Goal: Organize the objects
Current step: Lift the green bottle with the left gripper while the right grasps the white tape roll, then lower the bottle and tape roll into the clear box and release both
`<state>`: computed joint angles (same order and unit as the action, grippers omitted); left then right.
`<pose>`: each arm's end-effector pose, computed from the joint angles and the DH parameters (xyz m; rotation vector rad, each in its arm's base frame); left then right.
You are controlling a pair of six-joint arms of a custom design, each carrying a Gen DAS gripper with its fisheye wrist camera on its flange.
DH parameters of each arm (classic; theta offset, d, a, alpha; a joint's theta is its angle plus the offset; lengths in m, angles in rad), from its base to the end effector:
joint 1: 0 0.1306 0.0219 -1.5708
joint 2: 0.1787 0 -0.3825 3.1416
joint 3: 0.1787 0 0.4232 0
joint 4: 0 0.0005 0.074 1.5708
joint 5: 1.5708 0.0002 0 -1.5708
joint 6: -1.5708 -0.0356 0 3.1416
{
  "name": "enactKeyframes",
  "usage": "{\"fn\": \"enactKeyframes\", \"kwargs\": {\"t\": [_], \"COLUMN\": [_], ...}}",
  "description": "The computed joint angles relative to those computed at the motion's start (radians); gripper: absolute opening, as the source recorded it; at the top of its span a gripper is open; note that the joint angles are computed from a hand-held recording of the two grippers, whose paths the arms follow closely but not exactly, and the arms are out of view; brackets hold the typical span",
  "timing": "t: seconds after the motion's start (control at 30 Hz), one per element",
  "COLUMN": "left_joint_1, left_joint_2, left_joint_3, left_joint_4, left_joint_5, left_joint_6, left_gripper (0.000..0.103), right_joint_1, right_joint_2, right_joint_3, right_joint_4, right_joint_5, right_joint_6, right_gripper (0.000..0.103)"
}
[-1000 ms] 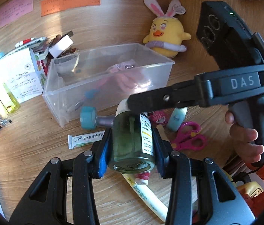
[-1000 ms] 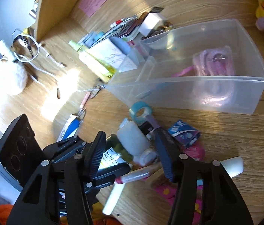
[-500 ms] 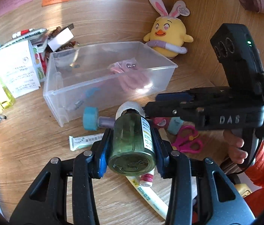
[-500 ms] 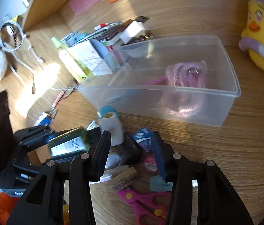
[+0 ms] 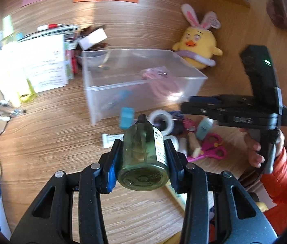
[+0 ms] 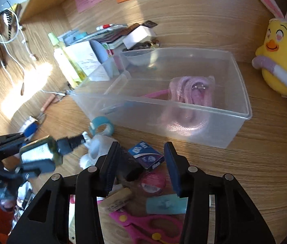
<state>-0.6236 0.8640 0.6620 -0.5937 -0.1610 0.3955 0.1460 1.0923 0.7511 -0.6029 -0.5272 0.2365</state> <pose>0.2628 -0.1826 0.2980 0.1925 2.3666 -0.3054 0.3626 0.0709 0.2695 -0.6699 2.3431 0.6189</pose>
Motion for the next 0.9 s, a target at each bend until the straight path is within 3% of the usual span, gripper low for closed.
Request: {"fn": "enactKeyframes", "kwargs": {"t": [0.07, 0.23, 0.53, 0.63, 0.67, 0.9], "left_joint_1": [0.021, 0.059, 0.061, 0.054, 0.054, 0.067], "left_joint_2": [-0.010, -0.006, 0.003, -0.007, -0.008, 0.011], "left_joint_3": [-0.010, -0.028, -0.025, -0.019, -0.015, 0.025], "left_joint_4": [-0.005, -0.012, 0.028, 0.050, 0.057, 0.088], "left_joint_5": [-0.012, -0.038, -0.072, -0.090, -0.092, -0.084], "left_joint_6": [0.014, 0.040, 0.026, 0.016, 0.014, -0.006], "left_gripper": [0.041, 0.041, 0.041, 0.041, 0.041, 0.041], "right_joint_1": [0.003, 0.070, 0.173, 0.168, 0.161, 0.144], "right_joint_2": [-0.016, -0.038, 0.045, 0.042, 0.037, -0.018], "right_joint_3": [-0.003, -0.019, 0.010, 0.008, 0.008, -0.002], "right_joint_4": [-0.011, -0.004, 0.008, 0.013, 0.009, 0.021], "right_joint_5": [-0.016, 0.034, 0.132, 0.114, 0.092, 0.057], "right_joint_6": [0.010, 0.041, 0.028, 0.028, 0.032, 0.034], "right_gripper": [0.041, 0.042, 0.042, 0.032, 0.022, 0.022]}}
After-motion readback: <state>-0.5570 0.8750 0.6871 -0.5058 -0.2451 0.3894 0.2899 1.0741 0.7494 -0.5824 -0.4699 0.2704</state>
